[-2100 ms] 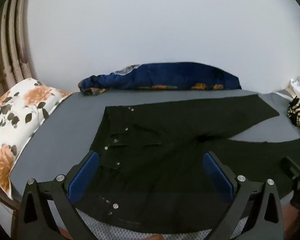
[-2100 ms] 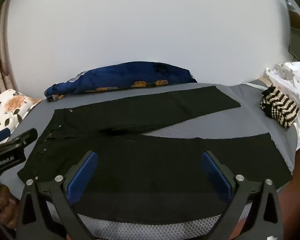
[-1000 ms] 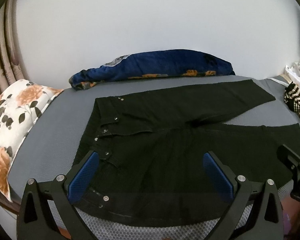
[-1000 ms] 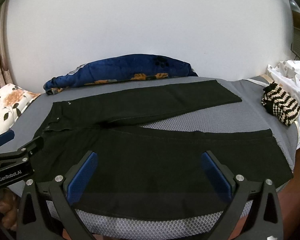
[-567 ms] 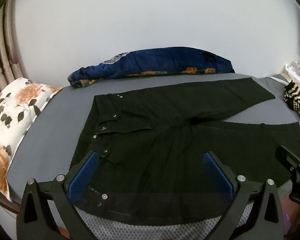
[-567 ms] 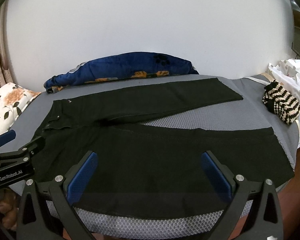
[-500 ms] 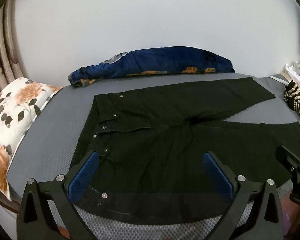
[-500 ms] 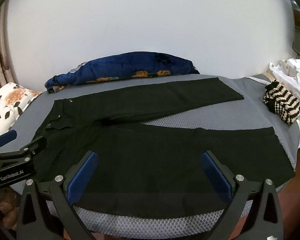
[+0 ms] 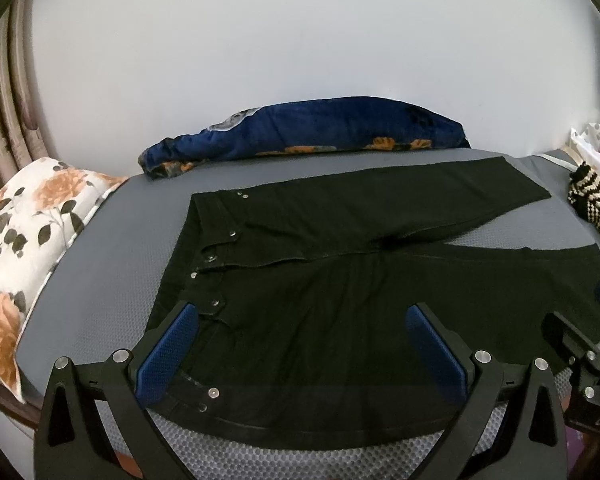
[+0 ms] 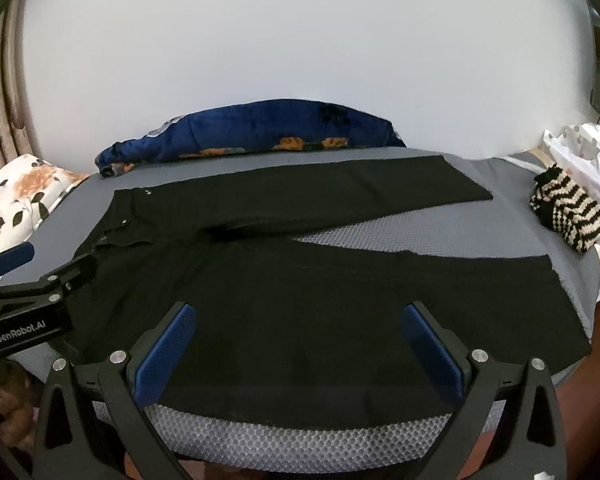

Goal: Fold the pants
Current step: 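Move both tools over the waistband of the black pants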

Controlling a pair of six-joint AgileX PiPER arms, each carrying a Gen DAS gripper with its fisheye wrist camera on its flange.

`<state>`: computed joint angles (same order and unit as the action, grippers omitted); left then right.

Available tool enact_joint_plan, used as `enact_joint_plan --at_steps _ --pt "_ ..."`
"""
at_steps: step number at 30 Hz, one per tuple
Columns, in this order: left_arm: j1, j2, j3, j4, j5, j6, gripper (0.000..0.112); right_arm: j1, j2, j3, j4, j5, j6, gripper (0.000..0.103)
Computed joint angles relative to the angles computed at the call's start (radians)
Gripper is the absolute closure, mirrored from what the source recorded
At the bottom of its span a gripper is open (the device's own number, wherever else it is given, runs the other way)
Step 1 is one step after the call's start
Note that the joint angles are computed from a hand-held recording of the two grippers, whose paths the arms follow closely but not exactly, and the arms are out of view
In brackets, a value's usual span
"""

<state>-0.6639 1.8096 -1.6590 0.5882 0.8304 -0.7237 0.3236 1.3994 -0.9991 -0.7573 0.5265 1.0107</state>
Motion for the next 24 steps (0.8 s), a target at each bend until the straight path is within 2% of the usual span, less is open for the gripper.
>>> enact_joint_plan --at_steps 12,15,24 --pt "0.014 0.016 -0.033 -0.047 0.018 0.040 0.010 -0.048 -0.006 0.018 0.108 -0.063 -0.075 0.000" --pt "0.024 0.026 -0.046 -0.078 0.026 0.057 0.010 -0.042 -0.005 0.020 0.091 -0.044 -0.074 0.000" --pt "0.040 0.058 -0.104 -0.096 0.051 0.088 0.010 -0.046 -0.042 -0.021 0.175 0.009 -0.160 0.000"
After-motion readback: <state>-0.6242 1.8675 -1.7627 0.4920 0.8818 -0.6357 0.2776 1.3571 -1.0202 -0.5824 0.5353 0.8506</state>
